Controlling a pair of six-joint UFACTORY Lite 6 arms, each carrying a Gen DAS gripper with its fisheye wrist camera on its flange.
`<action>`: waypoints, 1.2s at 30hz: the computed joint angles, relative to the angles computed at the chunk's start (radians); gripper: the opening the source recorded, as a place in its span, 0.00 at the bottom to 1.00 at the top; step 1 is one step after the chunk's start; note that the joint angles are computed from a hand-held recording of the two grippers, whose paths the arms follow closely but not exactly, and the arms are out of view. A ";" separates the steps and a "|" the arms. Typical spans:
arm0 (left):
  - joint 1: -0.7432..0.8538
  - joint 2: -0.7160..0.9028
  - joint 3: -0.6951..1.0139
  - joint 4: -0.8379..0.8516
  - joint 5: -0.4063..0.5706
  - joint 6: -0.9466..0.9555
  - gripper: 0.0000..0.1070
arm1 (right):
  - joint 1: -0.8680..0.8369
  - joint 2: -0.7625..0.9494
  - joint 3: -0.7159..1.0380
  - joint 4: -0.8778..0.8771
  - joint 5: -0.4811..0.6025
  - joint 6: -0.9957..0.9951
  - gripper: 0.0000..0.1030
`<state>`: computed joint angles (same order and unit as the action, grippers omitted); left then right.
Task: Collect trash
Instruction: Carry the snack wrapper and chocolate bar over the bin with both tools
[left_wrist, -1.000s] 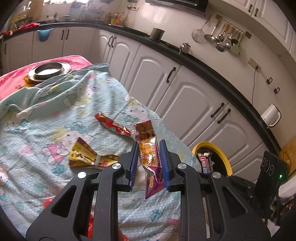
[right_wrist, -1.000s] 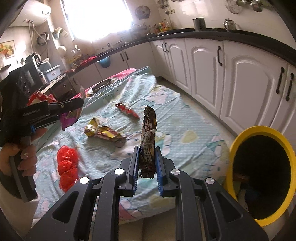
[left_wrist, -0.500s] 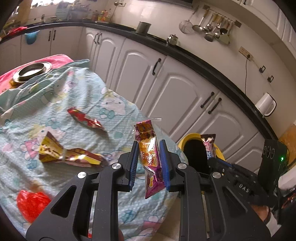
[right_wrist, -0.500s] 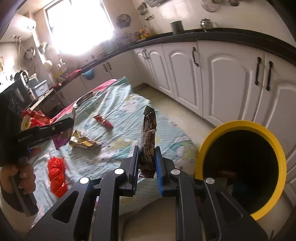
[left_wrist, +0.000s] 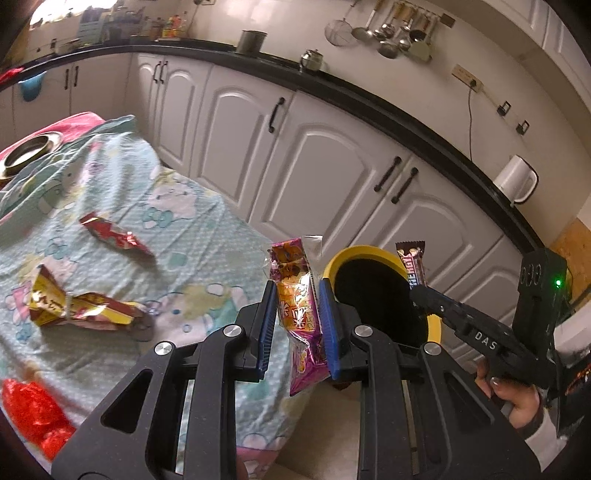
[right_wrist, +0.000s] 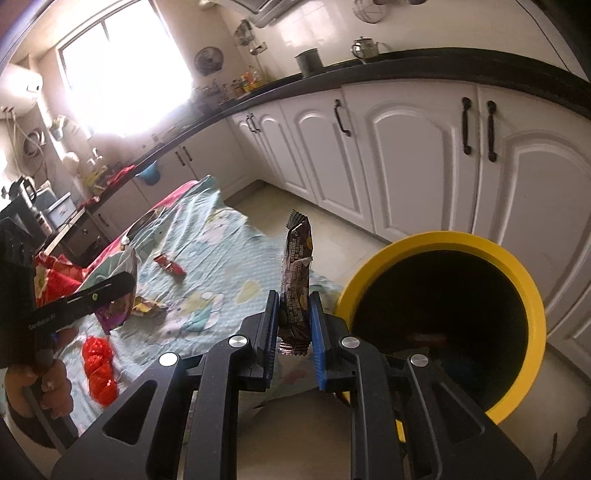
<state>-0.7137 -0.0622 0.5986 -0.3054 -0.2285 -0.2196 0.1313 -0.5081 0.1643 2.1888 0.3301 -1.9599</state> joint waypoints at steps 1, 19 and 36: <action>-0.010 0.018 0.015 -0.013 -0.002 0.012 0.16 | -0.015 -0.001 -0.004 -0.010 0.005 0.005 0.16; -0.140 0.342 0.304 -0.005 0.008 0.008 0.16 | -0.411 0.075 -0.045 -0.243 0.191 0.029 0.16; -0.208 0.667 0.632 0.156 0.099 -0.132 0.16 | -0.697 0.362 -0.024 -0.203 0.325 -0.238 0.16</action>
<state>-0.9216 0.6050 1.2310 -0.1495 -0.1292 -0.3516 -0.5655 -0.1461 0.1399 1.9860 0.6551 -2.1981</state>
